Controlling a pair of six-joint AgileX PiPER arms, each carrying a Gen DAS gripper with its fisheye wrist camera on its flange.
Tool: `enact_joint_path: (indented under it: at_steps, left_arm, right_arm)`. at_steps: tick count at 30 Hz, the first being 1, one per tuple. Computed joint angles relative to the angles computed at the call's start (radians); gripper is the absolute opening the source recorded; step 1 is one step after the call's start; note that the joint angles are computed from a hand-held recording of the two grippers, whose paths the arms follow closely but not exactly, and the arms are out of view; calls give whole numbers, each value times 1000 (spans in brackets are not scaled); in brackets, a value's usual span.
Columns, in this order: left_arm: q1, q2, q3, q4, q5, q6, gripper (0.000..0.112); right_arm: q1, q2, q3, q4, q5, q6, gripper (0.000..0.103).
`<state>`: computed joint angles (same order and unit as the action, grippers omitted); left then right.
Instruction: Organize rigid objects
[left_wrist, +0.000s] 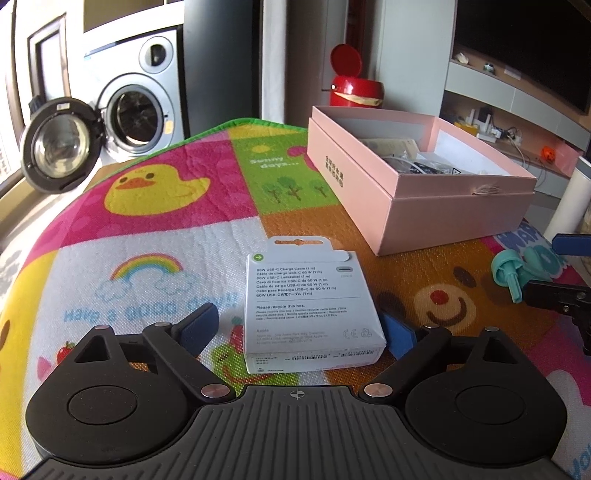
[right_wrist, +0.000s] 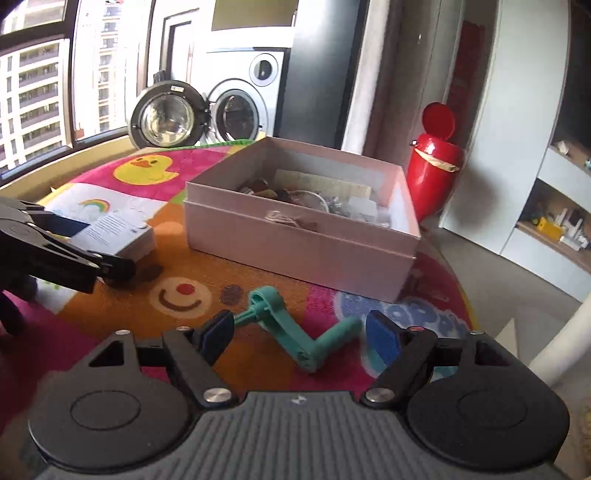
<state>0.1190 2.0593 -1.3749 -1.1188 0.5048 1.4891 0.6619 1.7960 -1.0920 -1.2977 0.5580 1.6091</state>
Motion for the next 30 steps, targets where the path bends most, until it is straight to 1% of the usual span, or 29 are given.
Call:
enact_joint_path:
  at_steps: [1,3,5,6,7,8,9,10,11,12,15,16,17,21,23,25,27,30]
  left_arm:
    - [1,-3,2,8,0,1,96]
    - [9,-1,-8,29,21,-14,96]
    - [25,1,0,-20,42,51,94]
    - [32,-2,14,-58,43,99,93]
    - [37,-6,24,-90,37,128,87]
    - [40,-8,26,-104,35,131,76]
    - [42,-7,17,-96,38,109,75]
    - [45,2,-10,-58,56,51,75]
    - [48,11,-31,-36,73,16,75]
    - [49,20,-49,-26,86,-2,75]
    - [50,31,-64,-36,96,9,75]
    - [57,28,-59,-51,116,31,75]
    - [66,20,-47,-68,138,60,75]
    - [109,-54,31,-138,231,196,74]
    - [133,-89,44,-162,301,221,74]
    - [146,-123,35,-193,369,221,74]
    - [146,-146,7,-236,412,229,74]
    - [130,-159,-77,-268,453,197,74]
  right_arm:
    - [-8,13,-12,-16,-35,-12,79]
    - [-11,58,-56,-6,-41,-77,79]
    - [-31,95,-102,75,-58,-176,79]
    - [-49,104,-114,127,-84,-219,79]
    - [-66,102,-112,149,-114,-223,79]
    - [-78,96,-108,173,-135,-234,76]
    - [-86,87,-98,199,-155,-246,66]
    - [-91,80,-93,224,-169,-263,62]
    - [-91,75,-89,240,-174,-273,55]
    - [-85,70,-86,252,-174,-287,53]
    - [-60,61,-81,258,-156,-298,47]
    - [-54,58,-82,272,-146,-310,47]
    - [-47,51,-81,284,-133,-317,46]
    - [-12,-17,-49,251,-81,-272,45]
    - [11,-63,-25,189,-61,-211,44]
    - [42,-112,-24,106,-18,-152,43]
    - [54,-152,-45,63,2,-138,43]
    - [40,-193,-116,83,11,-207,43]
